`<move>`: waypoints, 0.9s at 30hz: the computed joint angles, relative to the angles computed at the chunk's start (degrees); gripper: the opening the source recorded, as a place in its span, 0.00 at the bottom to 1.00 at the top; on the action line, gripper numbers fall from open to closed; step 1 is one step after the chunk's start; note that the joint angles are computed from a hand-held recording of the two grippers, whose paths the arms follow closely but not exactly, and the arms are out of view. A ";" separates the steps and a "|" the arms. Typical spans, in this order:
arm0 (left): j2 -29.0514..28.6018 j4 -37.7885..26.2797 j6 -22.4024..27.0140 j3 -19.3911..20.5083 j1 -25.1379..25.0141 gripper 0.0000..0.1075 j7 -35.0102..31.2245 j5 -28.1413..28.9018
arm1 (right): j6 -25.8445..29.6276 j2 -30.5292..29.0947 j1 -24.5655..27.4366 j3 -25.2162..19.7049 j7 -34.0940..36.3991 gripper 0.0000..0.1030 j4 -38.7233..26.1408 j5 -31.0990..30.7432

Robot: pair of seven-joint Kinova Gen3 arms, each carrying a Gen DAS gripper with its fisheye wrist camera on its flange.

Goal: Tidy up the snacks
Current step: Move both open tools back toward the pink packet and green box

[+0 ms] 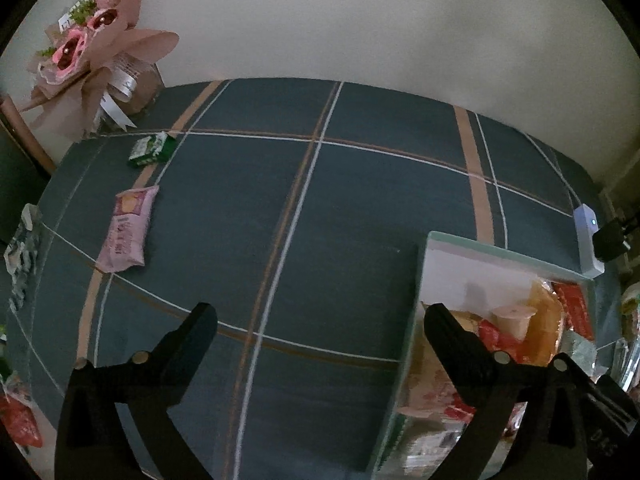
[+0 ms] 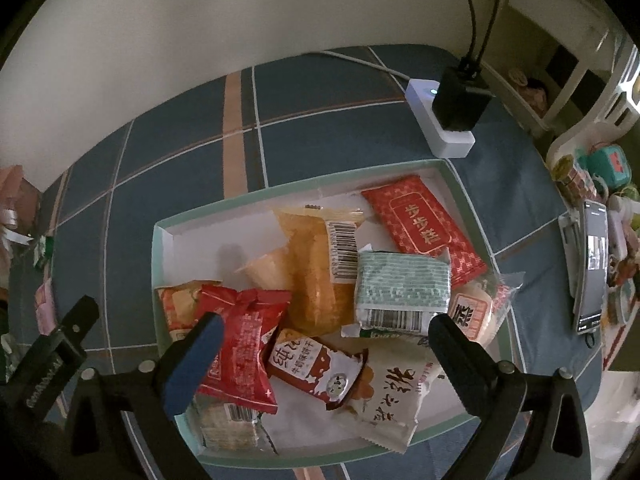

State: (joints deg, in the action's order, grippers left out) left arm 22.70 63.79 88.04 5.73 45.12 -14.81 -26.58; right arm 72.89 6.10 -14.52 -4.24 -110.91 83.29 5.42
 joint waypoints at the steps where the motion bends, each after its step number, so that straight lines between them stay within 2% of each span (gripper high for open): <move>1: -0.11 0.17 0.28 -0.01 0.01 0.96 -0.35 -0.22 | 0.06 0.01 -0.24 -0.16 -0.23 1.00 -0.03 0.21; 10: -6.27 8.10 2.03 0.19 -3.07 0.96 1.07 -1.33 | -0.58 0.50 -3.80 -2.14 -0.87 1.00 -0.68 0.91; 15: -12.04 15.48 -0.48 1.83 -7.90 0.96 3.57 0.44 | -0.91 0.92 -8.04 -3.97 -2.41 1.00 -0.79 3.18; 21: -17.57 22.40 -0.35 3.58 -13.80 0.96 2.37 1.38 | -1.70 1.84 -13.66 -6.03 -4.32 1.00 -0.56 5.39; 27: -24.17 29.36 -2.86 4.60 -20.53 0.96 3.47 3.36 | -1.97 3.64 -18.71 -7.06 -7.00 1.00 -1.30 7.16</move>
State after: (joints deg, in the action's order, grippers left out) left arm -1.47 93.16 85.19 10.34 24.59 -11.34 -23.22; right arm 70.92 9.73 -33.24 -11.30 -117.91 81.99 12.58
